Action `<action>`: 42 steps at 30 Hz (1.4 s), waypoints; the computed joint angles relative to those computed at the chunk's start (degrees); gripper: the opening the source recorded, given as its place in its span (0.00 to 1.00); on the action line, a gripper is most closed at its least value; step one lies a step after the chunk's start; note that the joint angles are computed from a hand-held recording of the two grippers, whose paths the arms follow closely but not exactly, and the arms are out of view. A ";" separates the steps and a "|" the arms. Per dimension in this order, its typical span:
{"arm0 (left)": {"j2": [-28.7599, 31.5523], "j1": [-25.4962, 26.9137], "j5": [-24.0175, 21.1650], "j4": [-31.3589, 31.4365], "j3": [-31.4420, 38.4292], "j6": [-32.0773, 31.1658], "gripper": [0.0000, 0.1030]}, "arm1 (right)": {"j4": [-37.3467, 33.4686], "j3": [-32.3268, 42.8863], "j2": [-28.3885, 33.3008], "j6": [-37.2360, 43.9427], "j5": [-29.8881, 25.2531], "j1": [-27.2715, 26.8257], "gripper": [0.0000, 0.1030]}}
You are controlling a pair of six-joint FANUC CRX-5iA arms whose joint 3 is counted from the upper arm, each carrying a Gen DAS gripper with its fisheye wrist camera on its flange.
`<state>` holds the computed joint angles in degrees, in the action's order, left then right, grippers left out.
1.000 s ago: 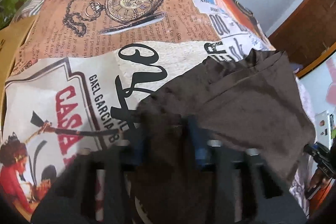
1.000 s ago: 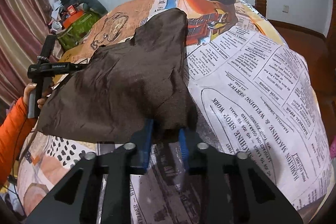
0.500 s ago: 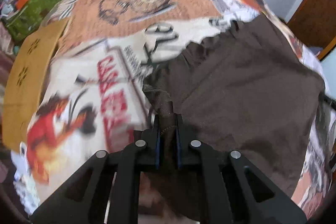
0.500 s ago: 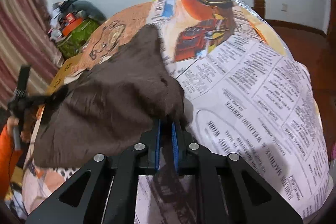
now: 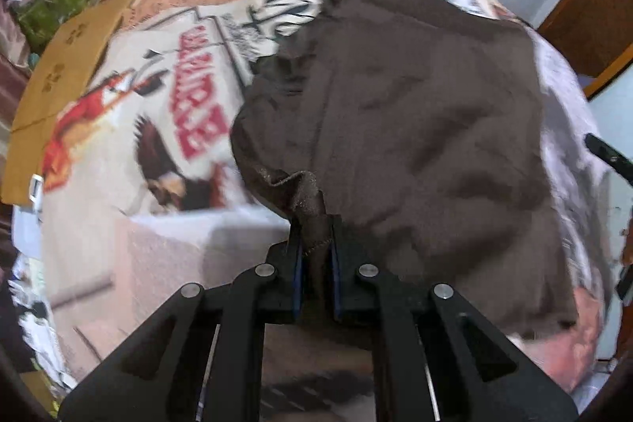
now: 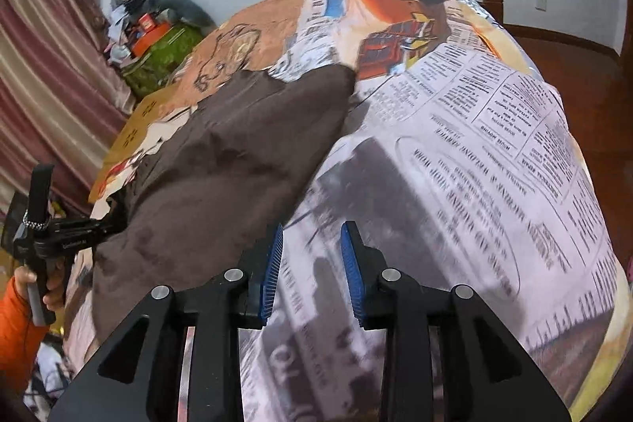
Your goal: Fold small clothes
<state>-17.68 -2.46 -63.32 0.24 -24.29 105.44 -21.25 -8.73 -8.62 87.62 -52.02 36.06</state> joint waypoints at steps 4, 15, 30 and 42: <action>0.42 -4.28 0.05 1.03 0.99 1.93 0.10 | 1.11 -0.68 -1.93 -0.20 -0.64 1.27 0.29; 0.16 -13.20 1.09 -0.79 3.36 6.38 0.17 | 5.20 -3.88 -6.22 -2.68 -0.38 4.09 0.41; -8.25 -9.91 0.48 3.06 -1.57 5.34 0.59 | 5.24 -5.43 -5.40 -2.30 -5.06 9.19 0.41; -7.73 -13.34 1.76 -0.28 -1.26 11.32 0.10 | 5.75 -6.86 -5.79 -2.49 -5.19 10.39 0.46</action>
